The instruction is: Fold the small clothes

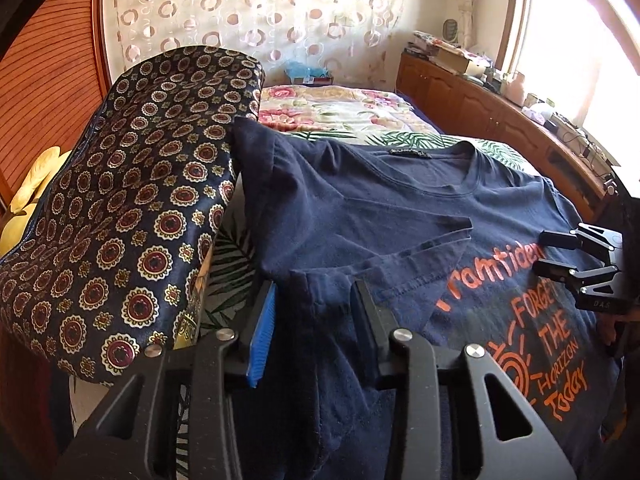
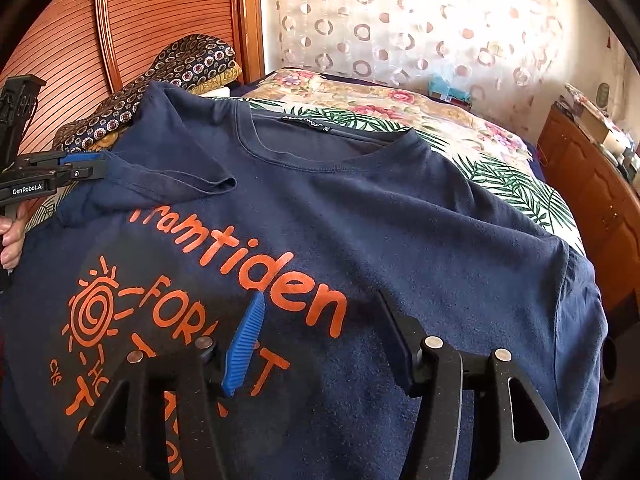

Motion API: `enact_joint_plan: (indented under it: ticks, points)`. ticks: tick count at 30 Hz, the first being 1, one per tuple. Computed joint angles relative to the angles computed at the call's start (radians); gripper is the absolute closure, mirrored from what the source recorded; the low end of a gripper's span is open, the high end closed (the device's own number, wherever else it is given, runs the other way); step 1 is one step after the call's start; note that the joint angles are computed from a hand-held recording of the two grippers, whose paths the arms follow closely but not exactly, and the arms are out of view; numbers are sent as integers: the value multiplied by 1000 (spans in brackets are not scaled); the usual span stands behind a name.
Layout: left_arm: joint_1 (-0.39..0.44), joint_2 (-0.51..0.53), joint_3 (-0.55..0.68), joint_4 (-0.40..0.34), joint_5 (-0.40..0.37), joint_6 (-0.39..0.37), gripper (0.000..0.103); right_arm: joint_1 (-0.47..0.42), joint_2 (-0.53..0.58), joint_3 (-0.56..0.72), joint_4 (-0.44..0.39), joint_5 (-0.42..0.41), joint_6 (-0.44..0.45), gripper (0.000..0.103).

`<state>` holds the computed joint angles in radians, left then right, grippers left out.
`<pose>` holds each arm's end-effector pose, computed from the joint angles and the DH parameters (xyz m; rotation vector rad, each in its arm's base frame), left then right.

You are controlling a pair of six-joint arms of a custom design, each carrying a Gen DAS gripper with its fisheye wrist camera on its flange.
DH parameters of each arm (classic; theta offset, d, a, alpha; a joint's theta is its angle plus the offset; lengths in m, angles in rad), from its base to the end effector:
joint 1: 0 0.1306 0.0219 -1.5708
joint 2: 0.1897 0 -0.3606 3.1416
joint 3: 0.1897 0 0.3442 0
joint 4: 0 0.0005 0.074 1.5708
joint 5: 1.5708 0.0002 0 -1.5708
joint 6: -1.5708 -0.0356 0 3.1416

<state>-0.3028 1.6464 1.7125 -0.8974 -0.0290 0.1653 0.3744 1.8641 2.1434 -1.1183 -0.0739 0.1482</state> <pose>0.5095 -0.1586 0.4202 0.1520 2.4049 -0.1826 0.5514 0.2189 0.4632 -0.6571 2.3247 0.1932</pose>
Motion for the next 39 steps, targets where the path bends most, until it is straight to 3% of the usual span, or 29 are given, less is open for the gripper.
enact_joint_plan:
  ticks: [4, 7, 17, 25, 31, 36, 39]
  points:
    - [-4, 11, 13, -2, 6, -3, 67, -1, 1, 0, 1, 0, 3, 44]
    - [-4, 5, 7, 13, 14, -11, 94, -2, 0, 0, 1, 0, 4, 43]
    - [-58, -97, -74, 73, 50, -42, 94, -2, 0, -1, 1, 0, 4, 43]
    - [-111, -163, -145, 73, 88, -21, 94, -3, 1, 0, 0, -2, 4, 43]
    - [-141, -215, -199, 86, 49, -13, 89, -3, 0, -1, 1, -2, 4, 43]
    - [-132, -237, -209, 102, 34, -18, 75, -3, 1, 0, 0, -2, 5, 43]
    - [-123, -235, -210, 114, 21, -21, 60, -3, 1, 0, 0, -2, 5, 43]
